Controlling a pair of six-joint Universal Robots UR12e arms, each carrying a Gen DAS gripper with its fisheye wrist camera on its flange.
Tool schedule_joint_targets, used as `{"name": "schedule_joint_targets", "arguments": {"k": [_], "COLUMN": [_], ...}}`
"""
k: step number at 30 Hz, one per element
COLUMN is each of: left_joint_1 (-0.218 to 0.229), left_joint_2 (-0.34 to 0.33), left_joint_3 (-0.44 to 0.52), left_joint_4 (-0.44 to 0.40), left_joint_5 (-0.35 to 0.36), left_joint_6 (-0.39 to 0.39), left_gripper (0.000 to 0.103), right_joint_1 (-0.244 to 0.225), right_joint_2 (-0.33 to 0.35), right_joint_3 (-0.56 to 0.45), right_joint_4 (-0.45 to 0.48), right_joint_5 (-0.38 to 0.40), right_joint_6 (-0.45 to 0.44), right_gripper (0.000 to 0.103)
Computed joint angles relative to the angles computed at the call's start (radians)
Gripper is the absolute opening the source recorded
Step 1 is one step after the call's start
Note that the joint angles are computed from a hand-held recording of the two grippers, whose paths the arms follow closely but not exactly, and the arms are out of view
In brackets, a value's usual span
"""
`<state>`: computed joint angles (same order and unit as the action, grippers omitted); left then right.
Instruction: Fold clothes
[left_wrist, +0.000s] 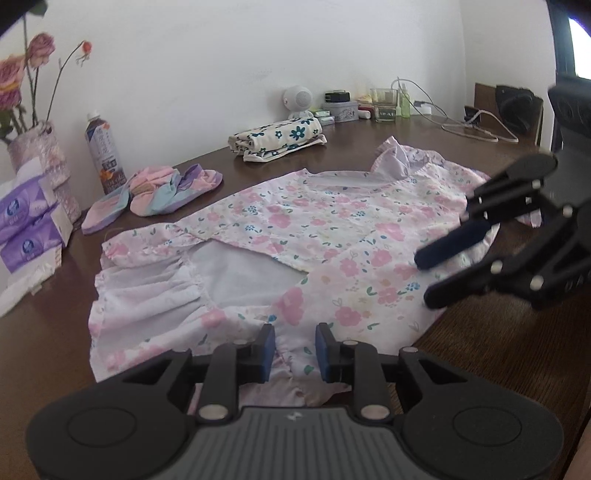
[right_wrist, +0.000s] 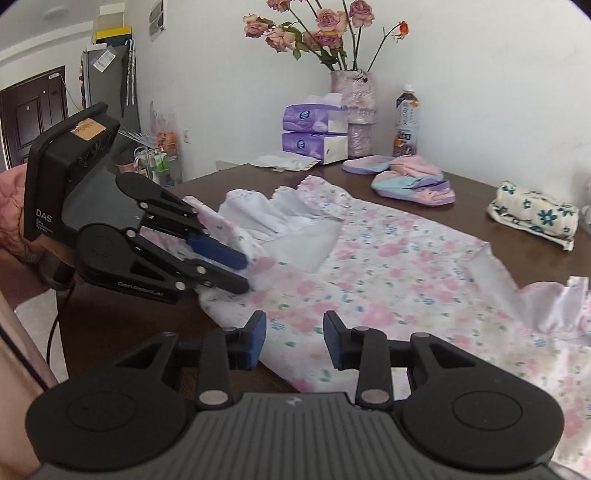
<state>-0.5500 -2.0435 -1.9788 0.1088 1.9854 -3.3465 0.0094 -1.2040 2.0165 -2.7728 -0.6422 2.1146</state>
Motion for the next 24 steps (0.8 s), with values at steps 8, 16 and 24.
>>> {"name": "schedule_joint_targets", "arguments": {"k": [8,16,24], "left_joint_1": [0.006,-0.005,-0.044], "left_joint_2": [-0.001,-0.001,-0.046], "left_joint_3": [-0.016,-0.006,0.070], "left_joint_4": [0.045,0.030,0.071], "left_joint_5": [-0.019,0.017,-0.058], "left_joint_6": [-0.032,-0.058,0.113], "left_gripper": [0.025,0.025,0.028], "right_joint_1": [0.003,-0.018,-0.029], "right_joint_2": [0.003,0.006,0.013], "right_joint_3": [0.024,0.033,0.035], "right_joint_4": [-0.098,-0.167,-0.174], "right_joint_5": [-0.109,-0.136,-0.115], "right_joint_6": [0.054,0.089,0.092], "right_gripper": [0.027,0.027,0.027]}}
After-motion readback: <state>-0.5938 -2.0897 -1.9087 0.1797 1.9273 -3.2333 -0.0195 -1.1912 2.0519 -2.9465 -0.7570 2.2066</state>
